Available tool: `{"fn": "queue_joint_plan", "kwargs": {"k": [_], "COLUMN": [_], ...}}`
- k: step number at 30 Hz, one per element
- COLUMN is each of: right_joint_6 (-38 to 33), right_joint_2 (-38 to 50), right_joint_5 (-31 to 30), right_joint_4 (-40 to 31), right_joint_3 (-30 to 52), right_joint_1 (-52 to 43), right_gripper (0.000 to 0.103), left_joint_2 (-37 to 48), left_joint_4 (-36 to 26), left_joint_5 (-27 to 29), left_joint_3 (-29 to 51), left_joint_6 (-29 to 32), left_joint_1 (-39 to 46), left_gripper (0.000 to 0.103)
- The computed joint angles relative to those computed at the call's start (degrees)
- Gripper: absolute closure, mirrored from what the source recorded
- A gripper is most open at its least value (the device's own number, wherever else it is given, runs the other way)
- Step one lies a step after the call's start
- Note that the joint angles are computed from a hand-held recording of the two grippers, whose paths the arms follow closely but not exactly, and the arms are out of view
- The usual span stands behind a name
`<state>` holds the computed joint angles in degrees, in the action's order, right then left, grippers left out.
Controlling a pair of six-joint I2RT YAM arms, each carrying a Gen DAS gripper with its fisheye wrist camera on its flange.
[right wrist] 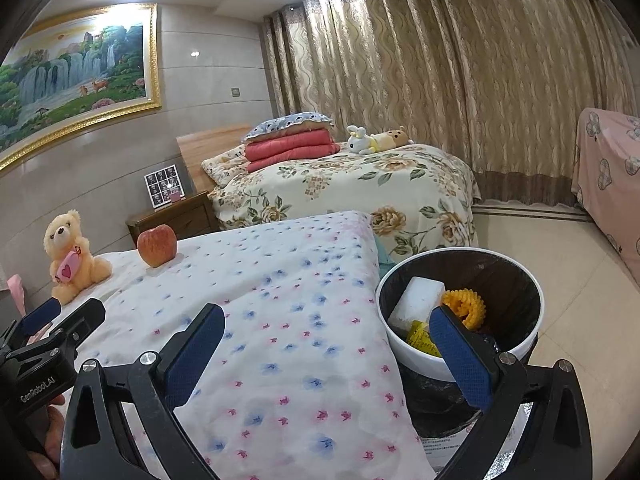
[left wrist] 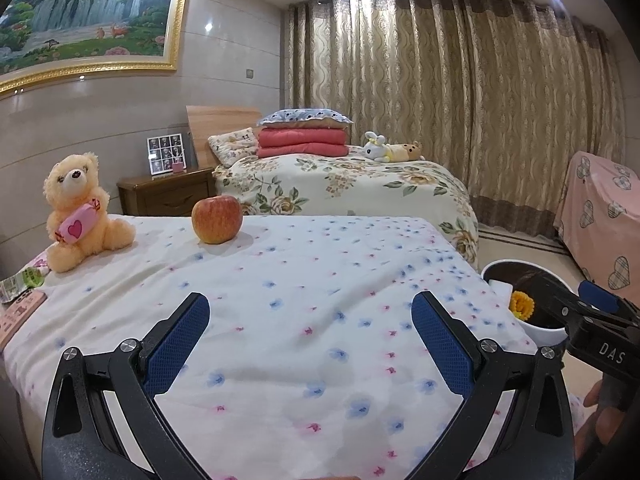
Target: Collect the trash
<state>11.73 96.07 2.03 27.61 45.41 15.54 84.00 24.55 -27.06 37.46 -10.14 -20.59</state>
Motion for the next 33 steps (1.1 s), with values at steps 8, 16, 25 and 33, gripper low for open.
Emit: {"fn": "queue_joint_plan", "kwargs": {"k": [8, 16, 25, 33], "right_joint_6": [-0.3, -0.3, 0.3, 0.1], "right_joint_2": [0.0, -0.2, 0.1, 0.0], "right_joint_5": [0.5, 0.5, 0.2, -0.1], "right_joint_4": [0.0, 0.3, 0.4, 0.7], "right_joint_3": [0.1, -0.2, -0.2, -0.4], "right_joint_1": [0.4, 0.3, 0.0, -0.1], "right_gripper": [0.000, 0.000, 0.000, 0.000], "left_joint_2": [-0.1, -0.8, -1.1, -1.5], "left_joint_4": [0.8, 1.0, 0.3, -0.2], "left_joint_5": [-0.2, -0.7, -0.3, 0.5], "left_joint_3": [-0.5, -1.0, -0.9, -0.8], "left_joint_6": [0.3, 0.2, -0.7, -0.4], "left_joint_1": [-0.1, -0.2, 0.1, 0.5], "left_gripper": [0.000, 0.000, 0.000, 0.000]}}
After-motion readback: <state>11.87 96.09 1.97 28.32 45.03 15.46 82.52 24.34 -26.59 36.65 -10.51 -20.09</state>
